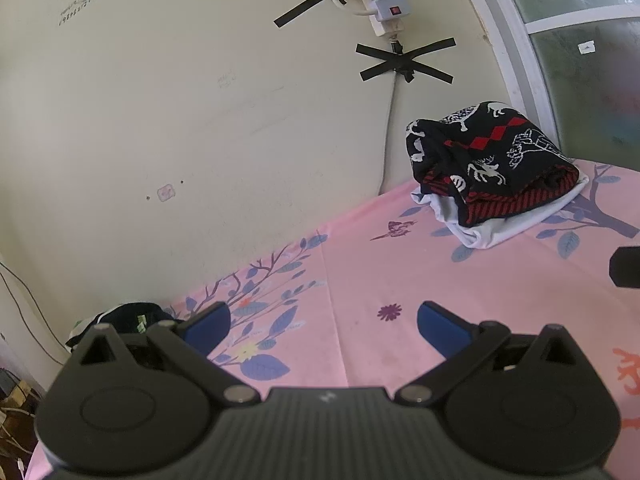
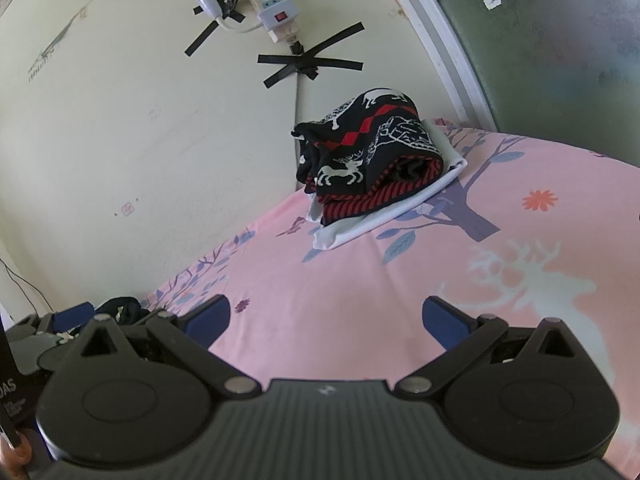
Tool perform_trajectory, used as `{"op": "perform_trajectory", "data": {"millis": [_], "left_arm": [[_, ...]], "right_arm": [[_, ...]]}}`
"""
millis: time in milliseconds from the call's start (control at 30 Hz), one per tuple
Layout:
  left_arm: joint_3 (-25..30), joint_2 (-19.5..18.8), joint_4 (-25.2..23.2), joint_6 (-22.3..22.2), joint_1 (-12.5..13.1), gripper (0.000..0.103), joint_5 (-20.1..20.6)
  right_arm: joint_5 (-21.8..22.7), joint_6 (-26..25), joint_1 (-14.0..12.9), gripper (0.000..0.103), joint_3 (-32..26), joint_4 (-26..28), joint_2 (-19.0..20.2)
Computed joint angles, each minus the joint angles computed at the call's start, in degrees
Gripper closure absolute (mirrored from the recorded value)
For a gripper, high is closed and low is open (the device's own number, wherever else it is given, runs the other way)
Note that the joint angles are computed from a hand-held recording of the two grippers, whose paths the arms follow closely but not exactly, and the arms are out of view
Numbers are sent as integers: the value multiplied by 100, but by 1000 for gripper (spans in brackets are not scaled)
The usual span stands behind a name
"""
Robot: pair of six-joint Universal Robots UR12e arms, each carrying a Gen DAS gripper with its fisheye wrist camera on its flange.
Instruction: Fold small clothes
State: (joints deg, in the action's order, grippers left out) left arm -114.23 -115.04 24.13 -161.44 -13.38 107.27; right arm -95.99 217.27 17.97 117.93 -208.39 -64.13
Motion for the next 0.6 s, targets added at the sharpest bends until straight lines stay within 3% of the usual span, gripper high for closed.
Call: {"op": "perform_trajectory", "data": {"millis": [367, 600], "left_arm": [[-6, 22, -110, 34, -7, 0, -42], [-27, 264, -1244, -403, 145, 0, -718]], "right_arm": [[27, 39, -9, 6, 13, 9, -4], [68, 88, 11, 6, 15, 106, 17]]}}
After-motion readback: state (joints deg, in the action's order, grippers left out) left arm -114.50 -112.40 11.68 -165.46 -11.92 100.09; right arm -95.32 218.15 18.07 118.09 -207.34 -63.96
